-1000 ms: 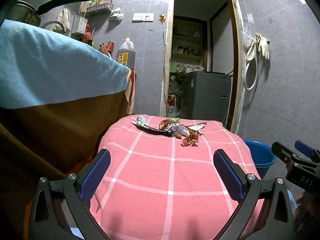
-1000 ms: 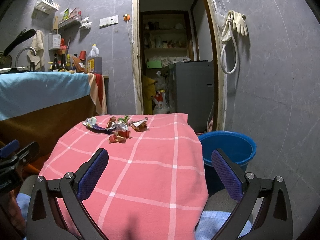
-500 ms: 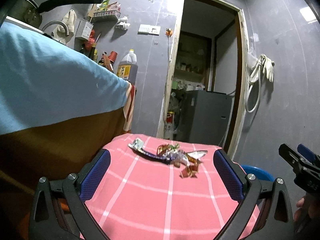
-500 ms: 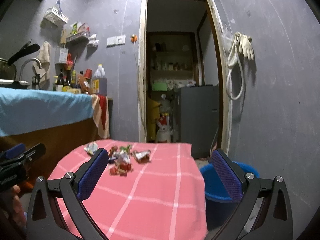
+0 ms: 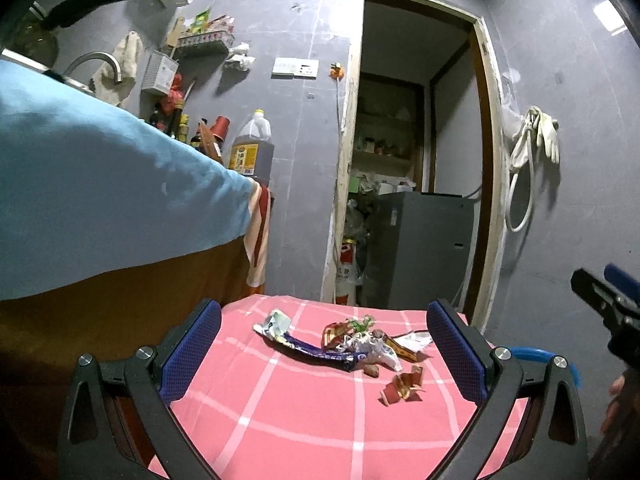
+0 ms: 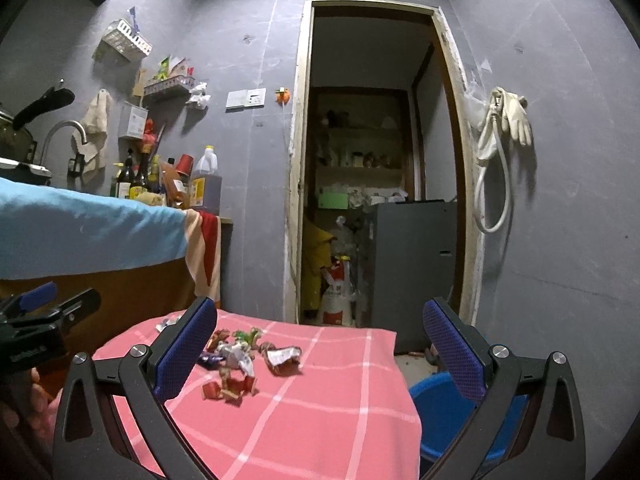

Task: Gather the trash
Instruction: 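Grasp the red paper scrap with the left tool while the right tool approaches the white packet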

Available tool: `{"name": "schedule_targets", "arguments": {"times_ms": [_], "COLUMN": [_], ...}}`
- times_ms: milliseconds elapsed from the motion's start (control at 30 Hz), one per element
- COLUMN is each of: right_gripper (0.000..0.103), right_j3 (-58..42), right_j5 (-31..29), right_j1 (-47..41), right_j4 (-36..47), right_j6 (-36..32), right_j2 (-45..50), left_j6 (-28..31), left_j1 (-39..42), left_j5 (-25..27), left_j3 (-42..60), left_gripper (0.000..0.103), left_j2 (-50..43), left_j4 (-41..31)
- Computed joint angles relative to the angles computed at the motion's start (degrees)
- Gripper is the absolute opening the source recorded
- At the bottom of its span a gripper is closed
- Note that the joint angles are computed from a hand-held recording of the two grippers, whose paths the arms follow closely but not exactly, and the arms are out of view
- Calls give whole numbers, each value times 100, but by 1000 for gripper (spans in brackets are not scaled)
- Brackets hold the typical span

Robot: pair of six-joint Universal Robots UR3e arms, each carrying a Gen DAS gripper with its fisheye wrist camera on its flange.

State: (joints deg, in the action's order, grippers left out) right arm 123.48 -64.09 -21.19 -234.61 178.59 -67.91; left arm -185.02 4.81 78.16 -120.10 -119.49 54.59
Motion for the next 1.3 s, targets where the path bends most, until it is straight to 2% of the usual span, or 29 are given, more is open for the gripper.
{"name": "schedule_targets", "arguments": {"times_ms": [133,333,567,633,800,867,933,1067,1167,1300], "right_gripper": [103,103,103,103,101,98,95,90,87,87], "right_j3": [-587,-1274,-1761,-1928,-2294,-2439,-2717,-3307,-3731,-4489], "right_j5": [58,190,412,476,681,748,832,925,956,885], "right_j1": [33,23,-115,-124,-137,-138,-124,-55,8,172], "right_j4": [141,495,1342,1712,2630,2973,3509,4514,5222,6187], "right_j6": [-43,-62,-43,-107,-417,-540,-684,-975,-1191,-1458], "right_j2": [369,856,1079,1117,1205,1244,1306,1480,1601,1867], "left_j6": [196,424,808,858,897,949,1042,1135,1085,1155], "left_j1": [-232,-394,-570,-594,-565,-592,-620,-642,-607,-538], "left_j5": [230,18,-141,-252,-557,-632,-699,-801,-936,-1203], "left_j3": [621,1266,2263,2687,3298,3667,4066,4758,4930,5154], "left_gripper": [101,101,101,100,99,94,78,57,47,28], "left_j2": [-394,-625,-772,-852,-1038,-1180,-1333,-1622,-1703,-1791], "left_j4": [-332,-1438,-3528,-4335,-5427,-5901,-6446,-7356,-7542,-7837]}}
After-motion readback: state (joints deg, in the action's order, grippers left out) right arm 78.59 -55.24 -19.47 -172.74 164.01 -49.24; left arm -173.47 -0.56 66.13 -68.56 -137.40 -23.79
